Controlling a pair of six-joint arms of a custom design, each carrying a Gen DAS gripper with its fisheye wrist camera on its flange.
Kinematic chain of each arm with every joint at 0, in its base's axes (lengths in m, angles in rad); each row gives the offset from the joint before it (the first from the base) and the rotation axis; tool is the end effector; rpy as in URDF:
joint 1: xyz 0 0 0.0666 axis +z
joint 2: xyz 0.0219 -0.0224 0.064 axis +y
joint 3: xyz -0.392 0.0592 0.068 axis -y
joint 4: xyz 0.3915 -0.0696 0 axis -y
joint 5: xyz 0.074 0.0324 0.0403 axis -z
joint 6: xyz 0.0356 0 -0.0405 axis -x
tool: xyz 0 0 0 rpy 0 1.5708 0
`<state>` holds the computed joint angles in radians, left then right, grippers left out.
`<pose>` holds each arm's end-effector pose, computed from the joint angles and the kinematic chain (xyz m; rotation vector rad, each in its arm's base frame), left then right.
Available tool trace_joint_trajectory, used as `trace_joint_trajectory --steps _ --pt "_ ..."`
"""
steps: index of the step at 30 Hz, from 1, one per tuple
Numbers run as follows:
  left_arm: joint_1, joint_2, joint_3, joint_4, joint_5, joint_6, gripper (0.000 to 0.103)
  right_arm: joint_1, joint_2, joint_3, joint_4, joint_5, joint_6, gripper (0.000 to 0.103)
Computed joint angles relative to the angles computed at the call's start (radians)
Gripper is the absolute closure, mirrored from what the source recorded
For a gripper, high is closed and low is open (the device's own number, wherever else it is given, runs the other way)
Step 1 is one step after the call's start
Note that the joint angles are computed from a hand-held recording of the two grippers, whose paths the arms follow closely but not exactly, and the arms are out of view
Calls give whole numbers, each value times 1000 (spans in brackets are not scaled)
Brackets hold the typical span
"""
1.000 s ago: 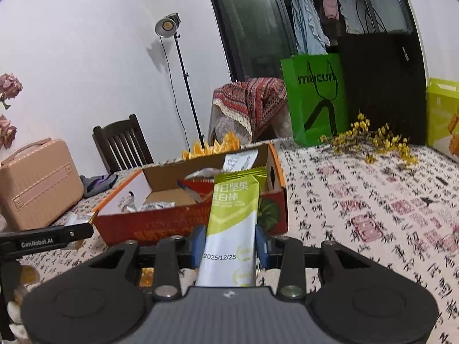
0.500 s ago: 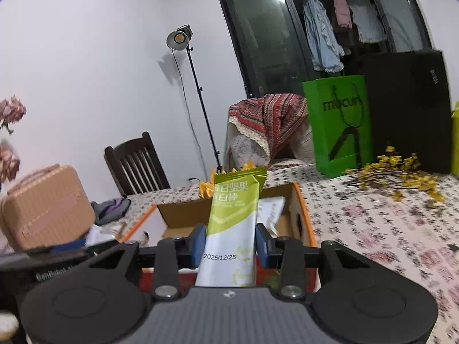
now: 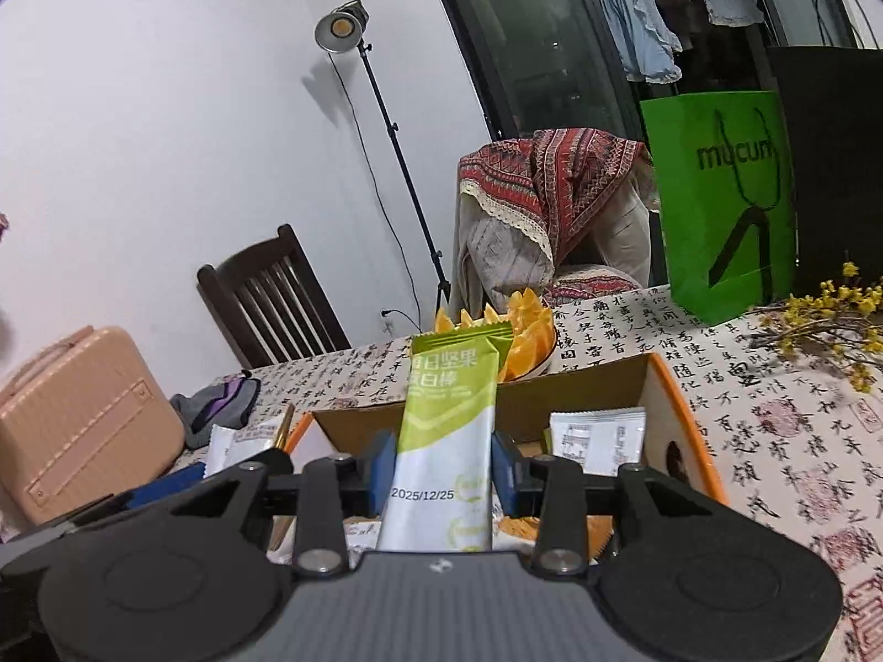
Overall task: Organize snacks
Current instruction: 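Lower both snacks into the box and open both grippers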
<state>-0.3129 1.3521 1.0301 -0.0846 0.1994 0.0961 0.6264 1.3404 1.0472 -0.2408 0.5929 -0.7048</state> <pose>0.4492 -0.1532 0.3609 0.3462 1.9679 -0.4618 0.3865 0.2546 0.3618 0.4231 1.9686 0.2222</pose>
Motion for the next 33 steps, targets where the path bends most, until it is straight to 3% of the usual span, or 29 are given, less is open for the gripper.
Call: trace_joint_trajectory --steps 4,12,15,17,19,20,22,24,33 --pt "1 35 2 14 -11 -28 31 -9 42 -4 41 -10 9 67" --pt "3 47 -8 23 -22 -41 30 -24 60 -17 46 -56 0 66" --pt "5 37 -21 36 -22 -31 21 -26 46 -32 56 -58 -13 65" --pt "10 27 -27 46 -12 -27 10 -29 36 -41 60 -52 -18 60" --pt "12 9 -45 76 -29 -13 0 -26 25 -51 65 -37 -22 44" --pt "12 2 -51 87 -37 -10 0 -23 21 -54 68 -29 -20 40" --pt "16 -7 -56 96 -24 -4 0 -19 16 -56 64 -15 -13 22" --pt "19 -6 -55 95 -16 1 0 -15 20 -50 45 8 -21 14" --pt "27 -17 -41 56 -2 19 0 -5 9 -48 33 41 4 9"
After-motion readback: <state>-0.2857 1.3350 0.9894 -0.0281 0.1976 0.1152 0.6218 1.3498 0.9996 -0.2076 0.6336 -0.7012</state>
